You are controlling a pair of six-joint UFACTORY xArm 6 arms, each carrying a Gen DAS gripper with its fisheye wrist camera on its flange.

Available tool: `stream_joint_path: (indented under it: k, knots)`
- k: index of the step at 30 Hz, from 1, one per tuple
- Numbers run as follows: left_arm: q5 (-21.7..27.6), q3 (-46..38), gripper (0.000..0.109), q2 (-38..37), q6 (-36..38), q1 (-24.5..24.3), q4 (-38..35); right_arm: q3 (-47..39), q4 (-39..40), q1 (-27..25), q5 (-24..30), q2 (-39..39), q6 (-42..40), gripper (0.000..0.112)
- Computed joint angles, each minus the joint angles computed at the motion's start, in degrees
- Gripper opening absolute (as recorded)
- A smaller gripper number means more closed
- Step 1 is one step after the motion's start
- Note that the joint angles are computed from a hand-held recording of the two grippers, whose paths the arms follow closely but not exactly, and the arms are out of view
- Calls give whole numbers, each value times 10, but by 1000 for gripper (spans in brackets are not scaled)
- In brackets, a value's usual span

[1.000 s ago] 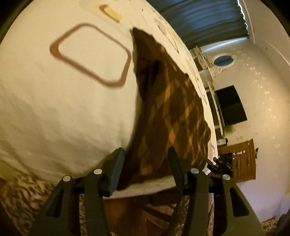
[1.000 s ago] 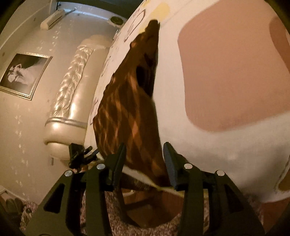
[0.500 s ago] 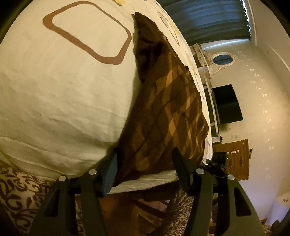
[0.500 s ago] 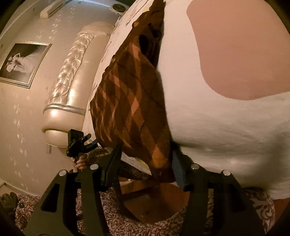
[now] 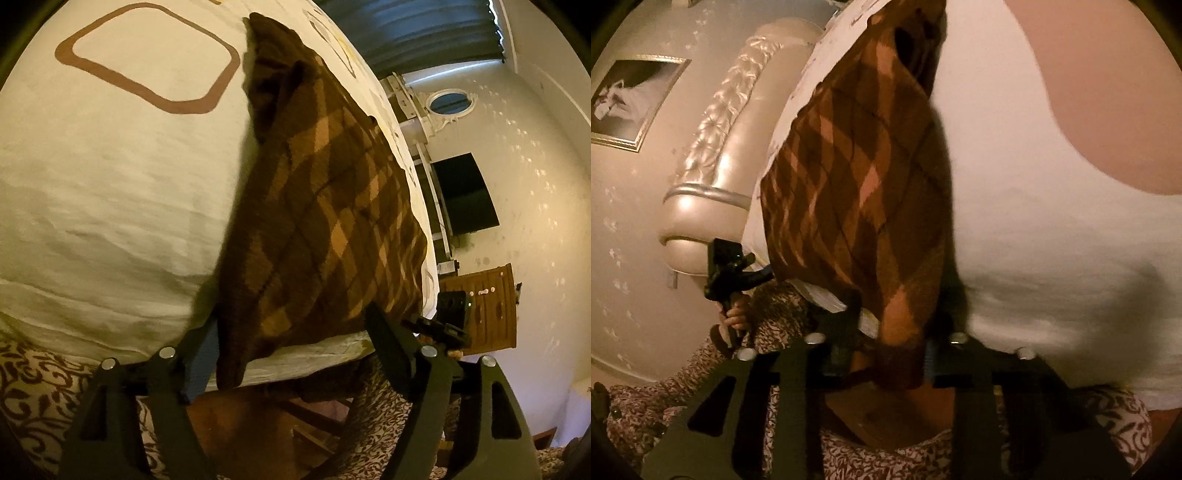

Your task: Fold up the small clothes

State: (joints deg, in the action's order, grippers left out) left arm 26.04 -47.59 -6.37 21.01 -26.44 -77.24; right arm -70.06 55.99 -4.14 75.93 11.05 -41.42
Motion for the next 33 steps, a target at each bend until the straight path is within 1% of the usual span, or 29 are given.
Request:
stream_joint_path:
  k: [3, 6, 7, 8, 9, 10, 11, 12, 14, 16, 18, 19, 21, 23, 25, 27, 30, 33]
  knots:
    - [4, -2, 77, 1, -18, -2, 28, 5, -4, 6, -12, -2, 0, 8]
    - [1, -5, 76, 2, -39, -6, 58, 9, -3, 6, -20, -6, -4, 6]
    - [-3, -7, 74, 3, -49, -10, 67, 10, -1, 6, -21, -6, -4, 6]
    - [-6, -6, 69, 2, -70, -11, 90, 11, 1, 6, -22, -6, -5, 5]
    - [-7, -5, 61, 1, -82, -12, 104, 13, 3, 8, -24, -8, -4, 5]
    - [-4, -7, 46, 3, -85, -12, 108, 14, 5, 9, -26, -8, -4, 5]
    - [14, -11, 40, 10, -105, -9, 130, 15, 7, 10, -27, -9, -3, 5]
    - [18, -15, 30, 16, -127, -9, 155, 16, 9, 10, -29, -8, -3, 5]
    - [15, -17, 26, 19, -152, -12, 187, 18, 15, 9, -33, -9, 1, 5]
    - [16, -17, 5, 21, -166, -11, 201, 21, 26, 7, -35, -11, 6, 5]
    - [10, -13, 5, 17, -147, -13, 178, 24, 40, 1, -33, -14, 10, 5]
    - [4, -10, 4, 11, -117, -15, 148, 29, 48, -3, -32, -20, 10, 5]
    - [-12, -3, 4, -9, -49, -24, 87, 34, 57, -10, -23, -28, 8, 5]
    - [-29, 9, 4, -43, 43, -39, 8, 45, 67, -20, -11, -44, 3, 5]
    - [-31, 22, 4, -80, 124, -52, -65, 57, 80, -31, 5, -61, -3, 5]
    - [-27, 34, 4, -113, 186, -64, -132, 68, 95, -44, 25, -75, -6, 5]
    - [-27, 52, 4, -157, 248, -86, -214, 86, 115, -69, 60, -102, -11, 5]
    - [-38, 56, 4, -180, 253, -105, -224, 103, 143, -103, 107, -128, -17, 5]
